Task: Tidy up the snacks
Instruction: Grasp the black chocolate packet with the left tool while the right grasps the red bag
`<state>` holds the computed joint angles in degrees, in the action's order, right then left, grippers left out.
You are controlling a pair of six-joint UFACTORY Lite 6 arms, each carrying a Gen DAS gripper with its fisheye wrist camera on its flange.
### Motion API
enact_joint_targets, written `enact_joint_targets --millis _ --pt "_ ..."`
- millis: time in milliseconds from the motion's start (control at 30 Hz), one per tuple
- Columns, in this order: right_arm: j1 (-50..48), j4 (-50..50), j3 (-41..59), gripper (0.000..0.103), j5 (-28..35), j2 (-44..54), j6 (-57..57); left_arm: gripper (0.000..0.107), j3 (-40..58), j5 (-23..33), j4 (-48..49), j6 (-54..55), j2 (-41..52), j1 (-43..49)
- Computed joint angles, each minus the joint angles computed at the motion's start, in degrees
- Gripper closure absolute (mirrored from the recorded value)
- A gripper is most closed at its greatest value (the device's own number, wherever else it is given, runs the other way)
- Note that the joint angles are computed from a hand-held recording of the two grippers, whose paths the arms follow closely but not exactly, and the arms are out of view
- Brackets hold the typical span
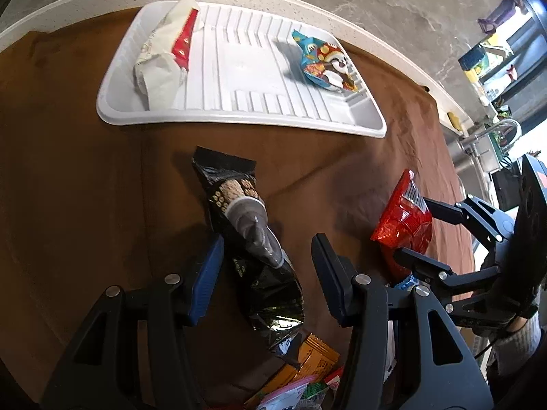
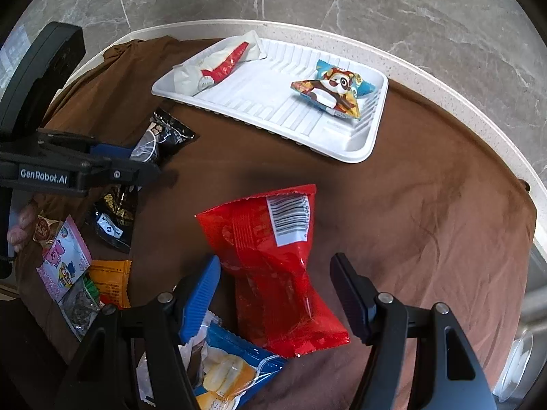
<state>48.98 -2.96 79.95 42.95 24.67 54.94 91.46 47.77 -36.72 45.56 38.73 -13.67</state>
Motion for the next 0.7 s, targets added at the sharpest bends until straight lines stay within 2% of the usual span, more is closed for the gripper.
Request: enact_joint_targets --millis 167,300,367,433,467,600,700 --pt "-0.14 1.02 -0.65 0.033 -0.79 0.24 -0.48 0.058 -0.38 -1.09 0.66 -0.32 0.44 -0.36" --pt "0.04 1.46 -0.86 0.052 -1.00 0.57 -0.75 0.059 -1.86 -2.46 0.89 0.12 0.17 -0.74" --pt "0.22 1.15 -1.05 0.056 -1.03 0.59 -0.53 0.067 -3.41 -4.75 1.34 0.24 -0.71 -1.31" --pt "0.29 0.74 -1.37 0.066 -1.04 0.45 0.12 0.073 -4.29 -6.35 1.37 0.38 -1.06 -1.52" --pt "0.26 0.62 -1.92 0.067 -1.50 0.04 0.47 0.077 -4.22 -6.59 1.30 0.49 -0.93 -1.41" --pt "0.19 0.24 -3.22 0.074 -2.66 -1.12 1.44 0.089 -2.03 -4.37 -0.45 1.52 1.05 -0.11" --pt "-0.12 0.67 -4.39 0.075 -3.96 -1.78 1.63 0.091 -1.41 -3.40 -1.27 2.66 1.68 0.29"
